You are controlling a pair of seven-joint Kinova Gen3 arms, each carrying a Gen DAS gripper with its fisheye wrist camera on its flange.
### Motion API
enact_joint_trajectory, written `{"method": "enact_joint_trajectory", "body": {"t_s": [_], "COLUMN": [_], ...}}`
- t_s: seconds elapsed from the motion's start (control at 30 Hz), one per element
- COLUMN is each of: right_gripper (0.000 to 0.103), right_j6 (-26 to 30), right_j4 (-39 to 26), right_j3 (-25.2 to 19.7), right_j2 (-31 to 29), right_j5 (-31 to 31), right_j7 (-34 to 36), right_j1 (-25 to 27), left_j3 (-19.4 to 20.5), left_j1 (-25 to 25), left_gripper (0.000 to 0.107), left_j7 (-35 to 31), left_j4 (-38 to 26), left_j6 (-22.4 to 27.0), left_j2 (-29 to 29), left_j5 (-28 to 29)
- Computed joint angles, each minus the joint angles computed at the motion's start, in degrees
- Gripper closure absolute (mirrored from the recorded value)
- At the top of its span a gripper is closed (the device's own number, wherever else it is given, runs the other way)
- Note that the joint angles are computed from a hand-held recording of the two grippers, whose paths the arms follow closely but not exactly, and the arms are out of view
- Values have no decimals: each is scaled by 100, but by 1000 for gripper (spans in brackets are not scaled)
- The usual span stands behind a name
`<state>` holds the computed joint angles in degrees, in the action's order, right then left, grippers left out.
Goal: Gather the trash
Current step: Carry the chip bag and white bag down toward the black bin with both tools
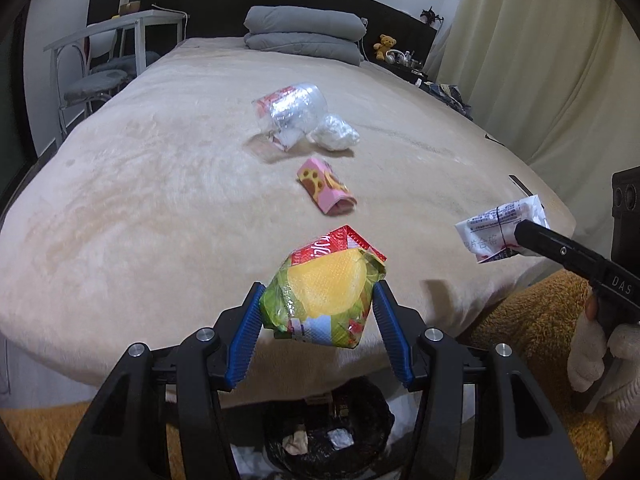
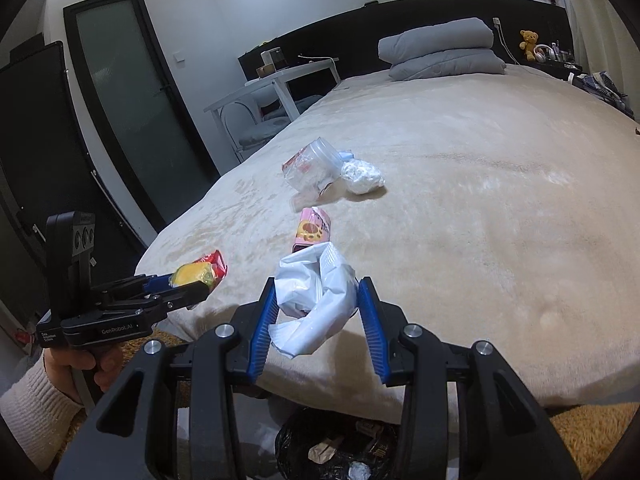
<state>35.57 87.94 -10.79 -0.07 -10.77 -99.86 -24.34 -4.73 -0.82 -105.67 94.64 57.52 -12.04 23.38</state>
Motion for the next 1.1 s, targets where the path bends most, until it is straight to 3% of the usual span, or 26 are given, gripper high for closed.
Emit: {"method": "enact_joint_trajectory", "body": {"t_s": [0.23,0.53,0.77,1.1], "right_gripper": [61,61,61,61], "right_j6": [212,697,934,1502], "right_j4": [282,148,183,-99], "right_j3": [52,-57,143,-1], "right_j2": [-293,-221,-181,108], "right_j5": [-476,-89,-796,-420], "right_j7": [446,290,686,298], "right_j1": [8,-63,72,17], "left_j3": [4,104,249,424], "left_j1": [154,234,364,471], "left_gripper": [54,54,54,54], "left_j7": [-69,82,102,-28], "left_j4": [238,355,300,248], "left_j6": [157,42,261,667], "left_j2": [-232,-283,-100,72], "left_j5": [110,60,-137,-207]}}
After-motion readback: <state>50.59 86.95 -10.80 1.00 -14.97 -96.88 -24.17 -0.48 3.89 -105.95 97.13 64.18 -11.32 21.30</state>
